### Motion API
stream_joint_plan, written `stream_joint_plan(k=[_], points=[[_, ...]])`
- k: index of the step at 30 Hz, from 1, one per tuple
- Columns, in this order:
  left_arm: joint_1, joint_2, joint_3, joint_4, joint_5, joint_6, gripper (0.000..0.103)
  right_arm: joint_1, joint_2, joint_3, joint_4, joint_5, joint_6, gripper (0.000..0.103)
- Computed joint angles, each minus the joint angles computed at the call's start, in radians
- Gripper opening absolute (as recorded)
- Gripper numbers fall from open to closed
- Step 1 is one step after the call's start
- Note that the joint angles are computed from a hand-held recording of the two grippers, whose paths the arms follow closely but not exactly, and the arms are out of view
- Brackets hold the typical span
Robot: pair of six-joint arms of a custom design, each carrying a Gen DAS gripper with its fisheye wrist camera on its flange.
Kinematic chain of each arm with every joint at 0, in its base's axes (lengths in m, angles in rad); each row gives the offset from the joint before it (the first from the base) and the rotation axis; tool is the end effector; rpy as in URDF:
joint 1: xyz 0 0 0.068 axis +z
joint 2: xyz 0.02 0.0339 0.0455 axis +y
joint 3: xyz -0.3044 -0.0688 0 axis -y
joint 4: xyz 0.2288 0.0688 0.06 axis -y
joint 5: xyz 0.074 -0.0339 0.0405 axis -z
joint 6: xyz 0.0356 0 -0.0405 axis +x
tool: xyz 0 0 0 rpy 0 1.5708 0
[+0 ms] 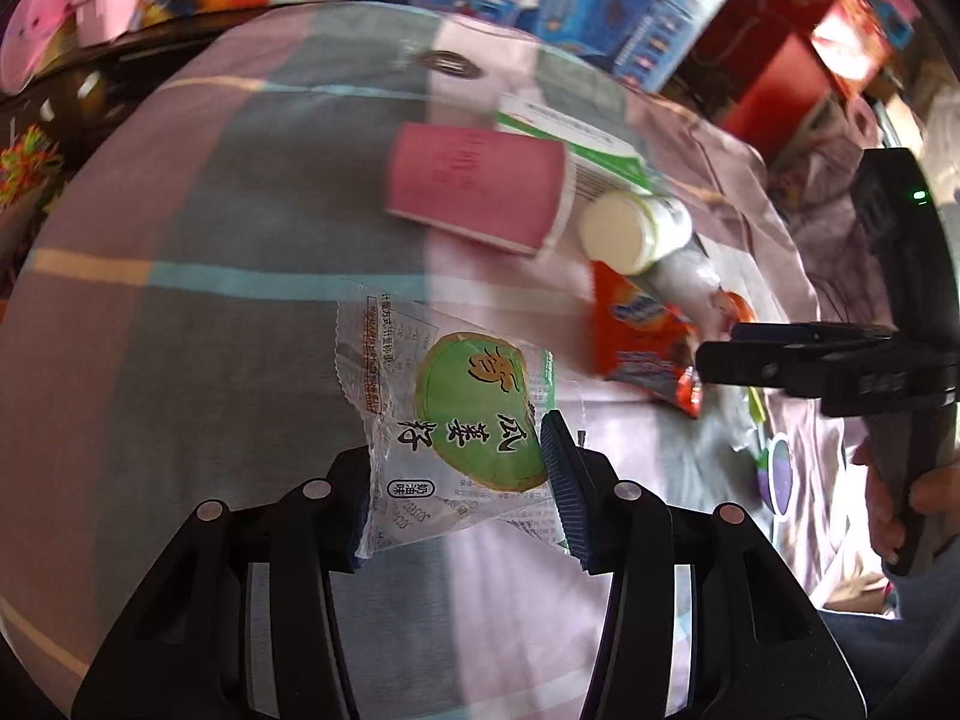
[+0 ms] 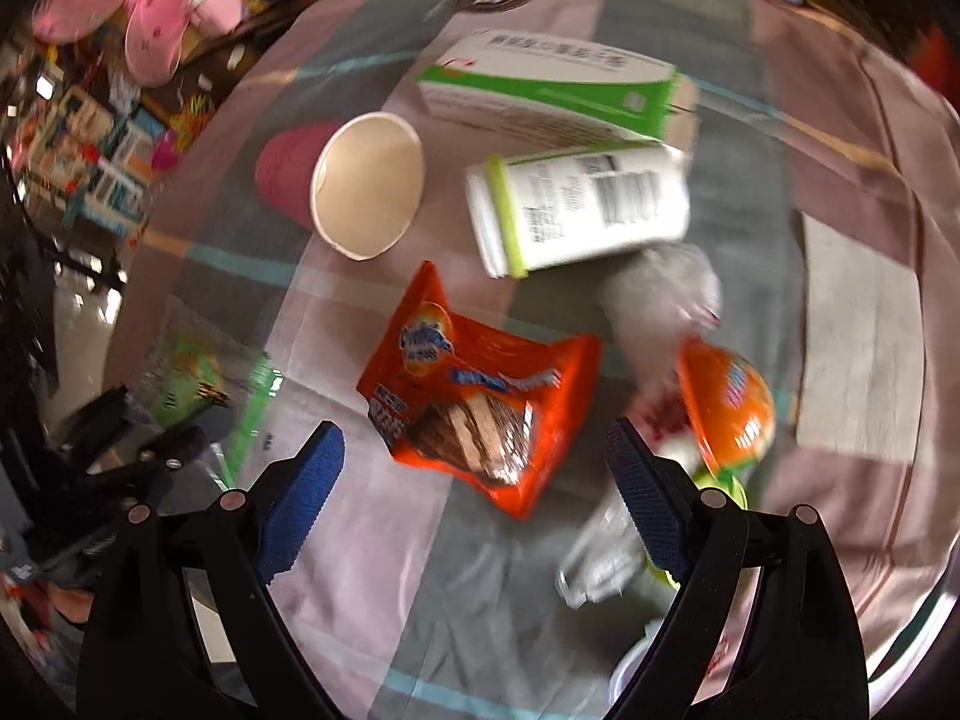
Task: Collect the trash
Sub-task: 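Grasp the green-printed snack packet with the left tool and lift it, then grasp the orange wafer packet with the right tool while the left holds its packet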
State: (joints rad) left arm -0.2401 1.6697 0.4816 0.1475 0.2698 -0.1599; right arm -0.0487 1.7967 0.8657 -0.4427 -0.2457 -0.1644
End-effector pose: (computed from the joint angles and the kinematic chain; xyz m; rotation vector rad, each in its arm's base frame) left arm 0.2366 -0.0677 0.1331 0.2025 2.6268 -0.4922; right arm 0.2942 -0.0057 0.1560 -0.2032 2.8957 0.3258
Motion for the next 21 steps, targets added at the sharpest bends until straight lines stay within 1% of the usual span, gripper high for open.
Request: stream_joint_plan(k=[5,7,9,10,11,12,13,14,16,19,21], points=[[0.081,0.007,-0.007,-0.016,0.023,0.036,0.049,0.086,0.101,0.066,0.016,0.084,-0.031,0.085],[0.103,0.015,-0.01,-0.016,0.033,0.044,0.049,0.097,0.137,0.087,0.003,0.097,-0.048,0.085],[0.114,0.021,-0.011,-0.016,0.037,0.045,0.049,0.098,0.141,0.079,0.018,0.102,-0.056,0.085],[0.115,0.026,-0.01,-0.016,0.037,0.044,0.049,0.094,0.13,0.061,0.042,0.097,-0.06,0.079],[0.113,0.029,-0.009,-0.015,0.037,0.041,0.049,0.088,0.119,0.048,0.056,0.087,-0.063,0.053],[0.109,0.031,-0.007,-0.015,0.039,0.038,0.049,0.08,0.114,0.043,0.054,0.082,-0.065,0.043],[0.103,0.033,-0.005,-0.015,0.041,0.036,0.049,0.069,0.104,0.035,0.057,0.078,-0.057,0.04],[0.093,0.034,0.0,-0.015,0.04,0.031,0.049,0.054,0.092,0.026,0.057,0.065,-0.056,0.034],[0.068,0.03,0.007,-0.017,0.036,0.025,0.049,0.025,0.067,0.013,0.054,0.037,-0.045,0.033],[0.03,0.024,0.021,-0.024,0.036,0.012,0.049,-0.04,0.017,-0.005,0.026,-0.041,-0.043,0.033],[-0.003,0.017,0.031,-0.029,0.031,-0.001,0.049,-0.076,-0.018,-0.019,0.009,-0.065,-0.055,0.033]])
